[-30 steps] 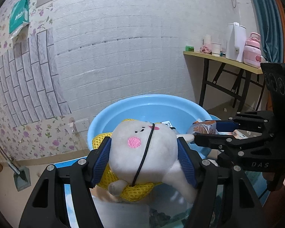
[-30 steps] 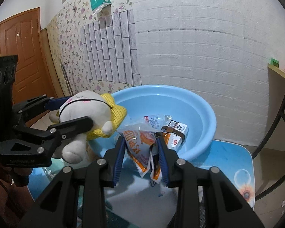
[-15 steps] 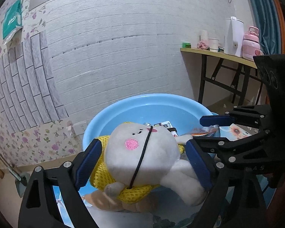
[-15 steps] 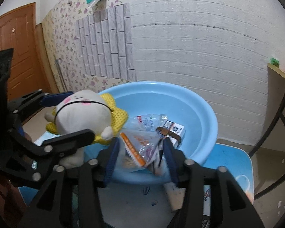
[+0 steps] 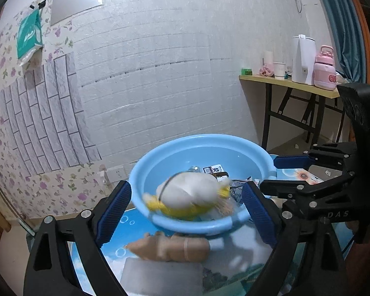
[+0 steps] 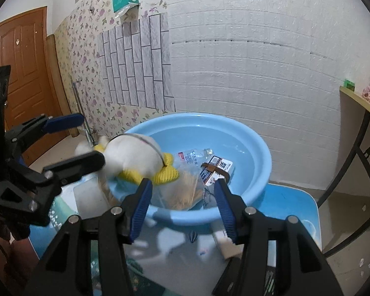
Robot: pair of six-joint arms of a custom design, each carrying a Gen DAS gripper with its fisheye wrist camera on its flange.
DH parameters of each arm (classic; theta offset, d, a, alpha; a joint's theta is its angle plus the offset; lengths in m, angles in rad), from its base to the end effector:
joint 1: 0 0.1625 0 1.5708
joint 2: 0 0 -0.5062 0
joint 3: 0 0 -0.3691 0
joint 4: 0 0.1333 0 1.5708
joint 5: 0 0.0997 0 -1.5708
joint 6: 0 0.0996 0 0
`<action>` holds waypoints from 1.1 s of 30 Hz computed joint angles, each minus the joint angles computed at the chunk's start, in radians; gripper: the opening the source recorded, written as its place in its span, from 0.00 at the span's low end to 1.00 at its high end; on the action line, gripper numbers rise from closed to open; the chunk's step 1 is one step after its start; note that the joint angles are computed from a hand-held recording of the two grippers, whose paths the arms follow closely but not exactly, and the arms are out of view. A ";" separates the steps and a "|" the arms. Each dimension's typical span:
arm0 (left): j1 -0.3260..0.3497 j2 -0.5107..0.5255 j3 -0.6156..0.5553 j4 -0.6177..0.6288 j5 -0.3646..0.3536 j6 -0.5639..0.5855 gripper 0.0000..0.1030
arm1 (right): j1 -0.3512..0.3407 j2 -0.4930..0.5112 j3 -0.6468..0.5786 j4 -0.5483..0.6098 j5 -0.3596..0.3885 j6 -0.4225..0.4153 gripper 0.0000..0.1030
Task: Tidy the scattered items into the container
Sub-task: 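Drop the white plush toy into the basin with the left gripper while the right gripper drops the snack packets, then reach the left gripper to the clear plastic box while the right gripper grasps the black bottle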
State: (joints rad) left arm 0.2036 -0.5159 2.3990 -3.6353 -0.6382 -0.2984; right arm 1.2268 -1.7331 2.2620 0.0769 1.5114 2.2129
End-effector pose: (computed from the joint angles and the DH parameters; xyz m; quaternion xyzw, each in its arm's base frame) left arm -0.3836 -0.2970 0.0206 0.4180 0.7863 -0.3857 0.2414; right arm 0.0428 -0.2934 0.3372 0.2684 -0.8439 0.3886 0.2545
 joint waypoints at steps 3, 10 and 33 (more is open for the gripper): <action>-0.023 -0.012 0.036 0.009 0.011 -0.045 0.89 | -0.010 -0.020 0.013 0.008 0.001 -0.001 0.50; -0.050 -0.041 0.131 0.085 -0.003 -0.230 0.90 | -0.058 -0.063 0.058 0.019 0.008 0.006 0.50; 0.042 -0.064 0.185 0.270 -0.122 -0.509 0.91 | -0.291 -0.135 0.106 0.040 -0.004 0.012 0.50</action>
